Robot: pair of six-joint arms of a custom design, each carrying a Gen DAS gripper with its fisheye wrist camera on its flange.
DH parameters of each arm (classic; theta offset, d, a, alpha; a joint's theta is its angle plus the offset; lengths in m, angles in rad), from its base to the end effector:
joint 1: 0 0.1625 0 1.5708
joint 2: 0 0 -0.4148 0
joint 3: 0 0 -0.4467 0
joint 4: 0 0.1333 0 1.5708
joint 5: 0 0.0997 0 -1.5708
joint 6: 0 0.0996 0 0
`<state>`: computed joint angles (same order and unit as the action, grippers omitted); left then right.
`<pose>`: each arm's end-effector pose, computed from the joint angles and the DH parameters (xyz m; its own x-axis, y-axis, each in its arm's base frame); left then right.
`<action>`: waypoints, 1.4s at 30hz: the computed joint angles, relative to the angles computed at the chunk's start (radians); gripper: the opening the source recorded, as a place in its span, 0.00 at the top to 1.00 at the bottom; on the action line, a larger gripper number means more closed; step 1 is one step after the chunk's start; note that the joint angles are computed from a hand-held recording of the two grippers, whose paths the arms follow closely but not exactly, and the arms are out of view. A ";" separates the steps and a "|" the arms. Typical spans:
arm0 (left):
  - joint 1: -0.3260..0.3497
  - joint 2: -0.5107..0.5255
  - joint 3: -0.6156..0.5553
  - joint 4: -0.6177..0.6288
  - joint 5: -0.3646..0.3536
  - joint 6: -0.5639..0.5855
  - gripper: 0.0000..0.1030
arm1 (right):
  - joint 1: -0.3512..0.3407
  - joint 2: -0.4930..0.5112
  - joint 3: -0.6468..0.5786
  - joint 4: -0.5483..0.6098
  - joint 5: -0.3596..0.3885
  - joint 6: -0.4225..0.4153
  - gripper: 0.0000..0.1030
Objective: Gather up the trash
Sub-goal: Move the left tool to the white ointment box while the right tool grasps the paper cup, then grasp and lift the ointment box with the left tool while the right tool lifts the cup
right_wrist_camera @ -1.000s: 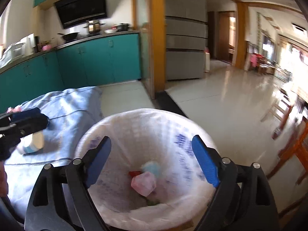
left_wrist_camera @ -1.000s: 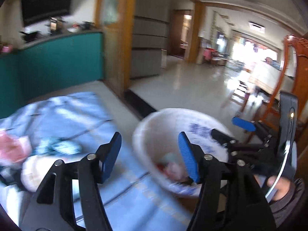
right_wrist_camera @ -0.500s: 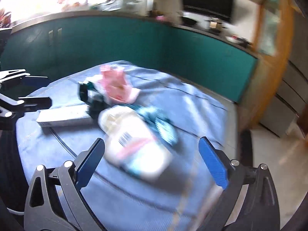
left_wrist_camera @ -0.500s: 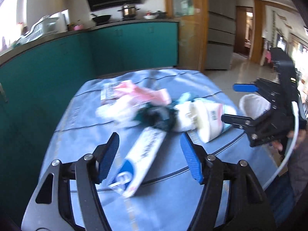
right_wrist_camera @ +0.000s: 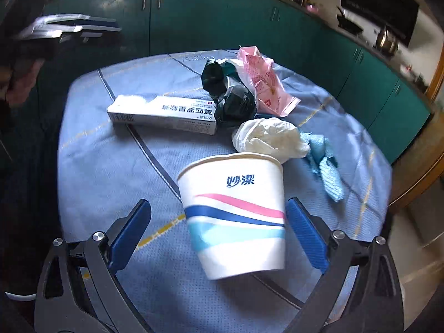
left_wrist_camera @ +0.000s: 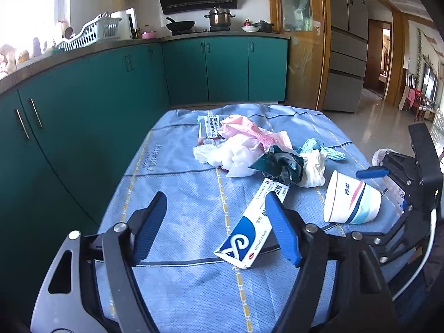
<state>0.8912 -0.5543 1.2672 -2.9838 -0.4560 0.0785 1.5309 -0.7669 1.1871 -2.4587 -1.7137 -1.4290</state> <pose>-0.3265 -0.7584 0.1194 -0.6662 -0.1260 -0.7350 0.5345 0.6066 -0.5885 0.0855 -0.8440 0.2251 -0.1747 -0.8683 0.4643 -0.9715 0.2286 0.0621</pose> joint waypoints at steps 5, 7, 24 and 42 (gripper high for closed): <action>0.015 -0.007 0.011 0.032 -0.034 -0.085 0.25 | 0.014 0.021 0.020 -0.164 -0.042 0.046 0.07; 0.018 -0.006 0.013 0.032 -0.031 -0.098 0.24 | 0.024 0.039 0.011 -0.187 -0.054 0.082 0.07; 0.033 -0.001 0.017 0.067 -0.056 -0.126 0.20 | 0.021 0.054 0.004 -0.185 -0.096 0.140 0.57; 0.088 0.086 -0.132 0.200 -0.163 -0.077 0.14 | -0.013 0.026 -0.004 -0.181 -0.087 0.249 0.44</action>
